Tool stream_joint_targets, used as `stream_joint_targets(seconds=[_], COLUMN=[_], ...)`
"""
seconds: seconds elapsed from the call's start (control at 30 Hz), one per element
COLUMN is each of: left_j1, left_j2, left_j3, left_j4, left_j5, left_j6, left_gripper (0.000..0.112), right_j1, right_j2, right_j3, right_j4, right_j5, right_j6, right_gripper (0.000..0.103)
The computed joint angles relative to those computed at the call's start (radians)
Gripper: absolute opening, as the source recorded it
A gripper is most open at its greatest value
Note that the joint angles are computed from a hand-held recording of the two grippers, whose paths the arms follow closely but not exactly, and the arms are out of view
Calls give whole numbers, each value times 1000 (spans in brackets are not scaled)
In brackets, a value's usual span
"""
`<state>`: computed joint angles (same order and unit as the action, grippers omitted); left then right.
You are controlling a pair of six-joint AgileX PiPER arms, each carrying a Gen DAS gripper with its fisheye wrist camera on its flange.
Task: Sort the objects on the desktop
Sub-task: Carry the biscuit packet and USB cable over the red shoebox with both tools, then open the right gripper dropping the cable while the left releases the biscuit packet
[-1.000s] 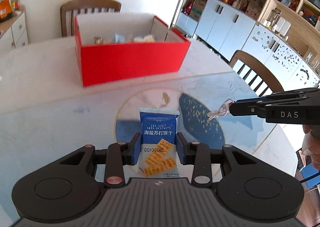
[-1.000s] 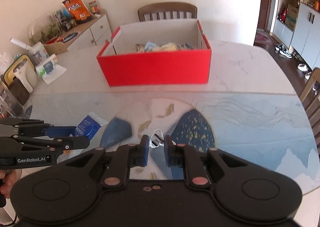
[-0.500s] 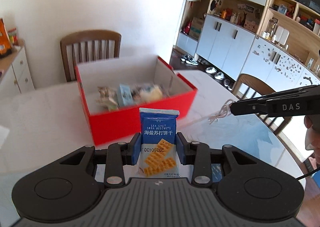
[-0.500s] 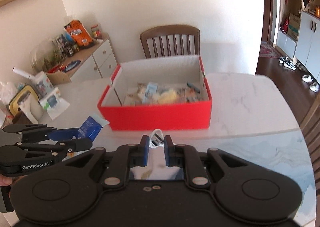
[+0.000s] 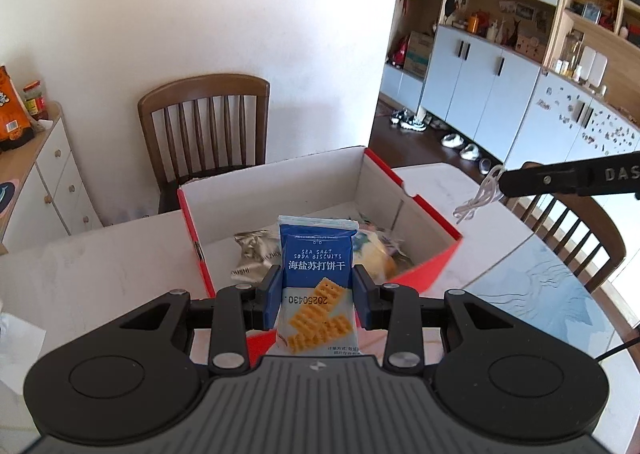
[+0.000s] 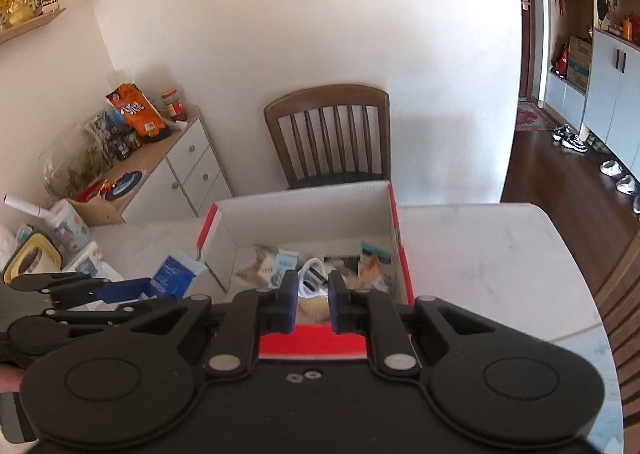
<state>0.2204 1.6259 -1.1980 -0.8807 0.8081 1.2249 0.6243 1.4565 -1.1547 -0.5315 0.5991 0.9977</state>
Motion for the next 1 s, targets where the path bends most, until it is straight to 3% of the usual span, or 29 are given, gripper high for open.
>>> stream_joint_targets(seconds=[0.33, 0.73, 1.0], left_j1=[-104, -167, -207], left_j2=[178, 371, 436], left_j3=[-188, -365, -408], left_j4=[134, 297, 382], left_j5=[-88, -104, -119], left_j6=[-128, -337, -387], left_gripper=[35, 35, 35], right_j1=[-73, -99, -120], right_j2=[139, 282, 346], right_j3=[-80, -95, -99], right_j4=[46, -19, -27], right_j5=[-41, -61, -66], right_j6=[-93, -66, -60], right_gripper=[15, 15, 15])
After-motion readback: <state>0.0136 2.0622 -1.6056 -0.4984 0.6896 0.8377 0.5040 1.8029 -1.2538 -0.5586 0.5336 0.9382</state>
